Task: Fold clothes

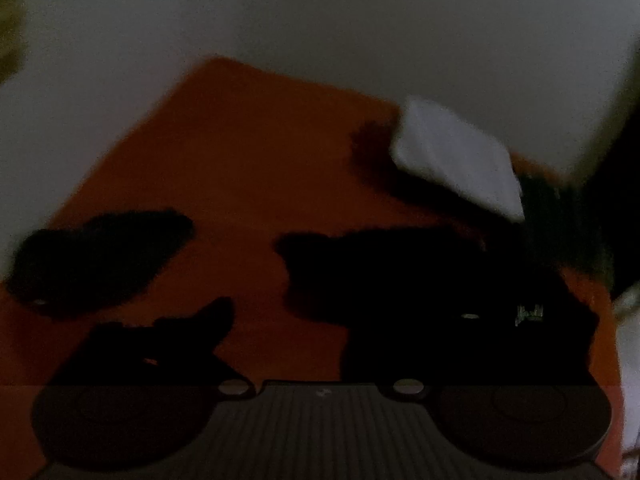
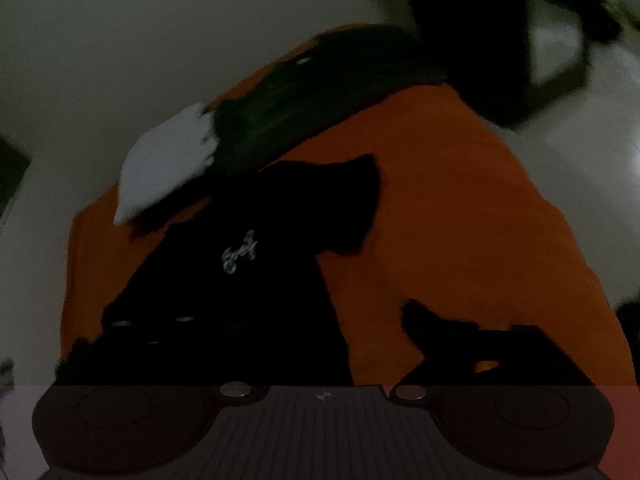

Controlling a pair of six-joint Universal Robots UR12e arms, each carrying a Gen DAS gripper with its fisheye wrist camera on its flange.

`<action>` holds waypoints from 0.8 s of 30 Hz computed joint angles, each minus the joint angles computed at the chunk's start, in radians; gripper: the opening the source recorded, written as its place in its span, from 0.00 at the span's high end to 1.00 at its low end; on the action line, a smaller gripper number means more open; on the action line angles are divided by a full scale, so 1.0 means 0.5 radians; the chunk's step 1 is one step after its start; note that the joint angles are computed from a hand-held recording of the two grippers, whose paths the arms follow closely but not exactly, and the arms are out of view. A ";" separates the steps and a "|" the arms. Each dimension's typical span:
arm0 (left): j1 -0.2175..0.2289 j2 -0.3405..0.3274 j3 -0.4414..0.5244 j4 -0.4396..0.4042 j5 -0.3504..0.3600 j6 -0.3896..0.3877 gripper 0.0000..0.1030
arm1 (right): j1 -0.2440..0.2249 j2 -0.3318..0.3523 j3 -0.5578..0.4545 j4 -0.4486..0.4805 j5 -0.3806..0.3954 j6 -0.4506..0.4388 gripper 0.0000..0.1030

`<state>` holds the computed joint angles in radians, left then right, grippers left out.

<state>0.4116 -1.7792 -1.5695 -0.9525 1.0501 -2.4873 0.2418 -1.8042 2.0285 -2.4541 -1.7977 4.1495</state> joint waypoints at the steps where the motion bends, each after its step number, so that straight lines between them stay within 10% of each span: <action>1: -0.029 -0.010 -0.065 0.046 0.023 0.068 0.00 | -0.008 0.006 0.067 -0.106 0.088 -0.104 0.00; 5: -0.045 0.013 -0.455 0.244 0.075 0.336 0.18 | 0.082 0.050 0.337 -0.354 0.165 -0.140 0.19; 10: 0.077 0.148 -0.845 0.397 0.069 0.794 0.13 | 0.332 0.142 0.525 -0.698 -0.017 -0.222 0.23; 16: 0.341 0.332 -1.061 0.132 0.022 1.241 0.07 | 0.604 0.274 0.560 -0.752 -0.342 -0.109 0.20; 21: 0.500 0.312 -1.165 0.108 -0.116 0.953 0.07 | 0.621 0.248 0.607 -0.771 -0.333 0.190 0.98; 24: 0.534 0.277 -1.131 -0.079 -0.244 1.074 0.07 | 0.638 0.183 0.627 -0.856 -0.437 0.219 0.98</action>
